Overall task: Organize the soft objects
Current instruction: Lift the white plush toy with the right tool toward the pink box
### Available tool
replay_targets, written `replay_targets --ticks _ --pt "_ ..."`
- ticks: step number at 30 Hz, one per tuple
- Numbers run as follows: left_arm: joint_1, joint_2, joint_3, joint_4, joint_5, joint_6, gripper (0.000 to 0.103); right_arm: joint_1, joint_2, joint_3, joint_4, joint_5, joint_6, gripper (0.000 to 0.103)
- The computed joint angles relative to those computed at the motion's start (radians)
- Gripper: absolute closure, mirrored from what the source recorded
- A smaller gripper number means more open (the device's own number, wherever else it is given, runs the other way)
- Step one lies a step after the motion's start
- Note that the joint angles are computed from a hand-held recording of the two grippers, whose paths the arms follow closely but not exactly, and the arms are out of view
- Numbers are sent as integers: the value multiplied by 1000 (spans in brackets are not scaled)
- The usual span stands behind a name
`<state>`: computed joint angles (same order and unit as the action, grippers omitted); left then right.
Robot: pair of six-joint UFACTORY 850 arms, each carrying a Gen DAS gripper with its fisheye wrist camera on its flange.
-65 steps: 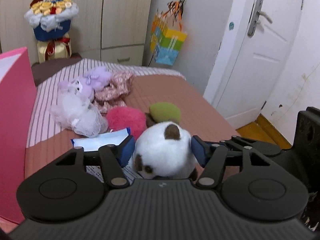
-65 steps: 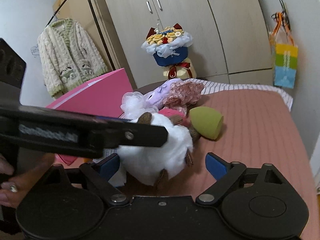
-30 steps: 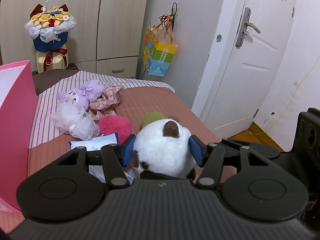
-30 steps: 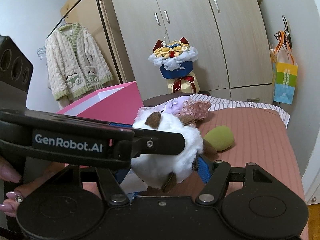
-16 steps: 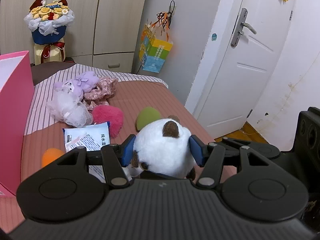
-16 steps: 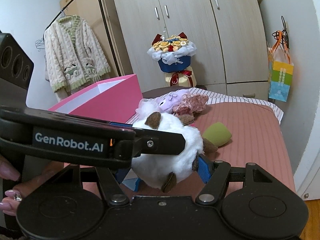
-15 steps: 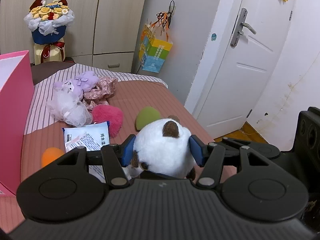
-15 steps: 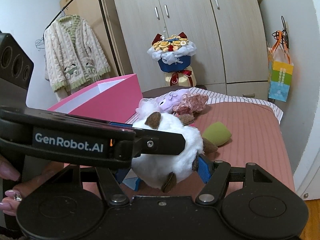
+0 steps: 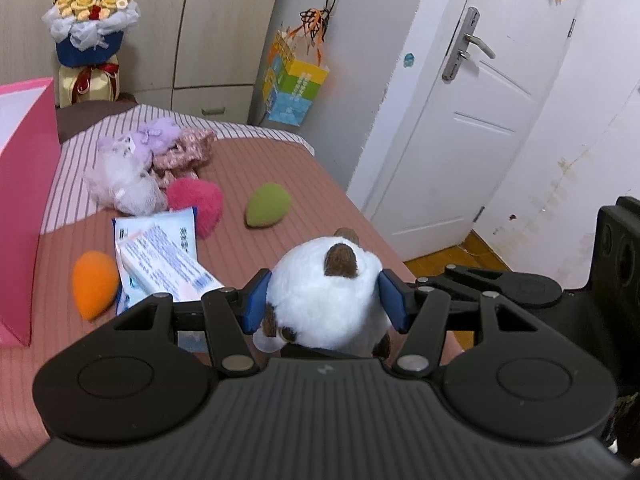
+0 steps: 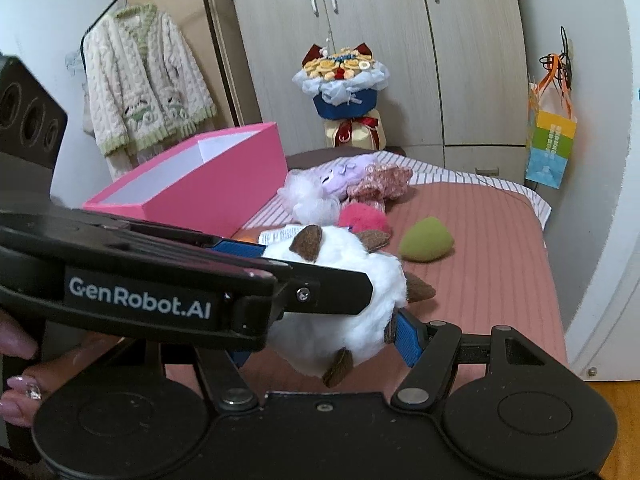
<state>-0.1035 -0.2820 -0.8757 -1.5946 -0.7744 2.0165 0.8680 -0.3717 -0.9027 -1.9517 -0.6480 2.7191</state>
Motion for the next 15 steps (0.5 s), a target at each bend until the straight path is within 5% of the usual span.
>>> replay_targets --ticks 15 --pt "170 124 29 347 -39 -300 47 58 -3 -176 487 228 -582 31"
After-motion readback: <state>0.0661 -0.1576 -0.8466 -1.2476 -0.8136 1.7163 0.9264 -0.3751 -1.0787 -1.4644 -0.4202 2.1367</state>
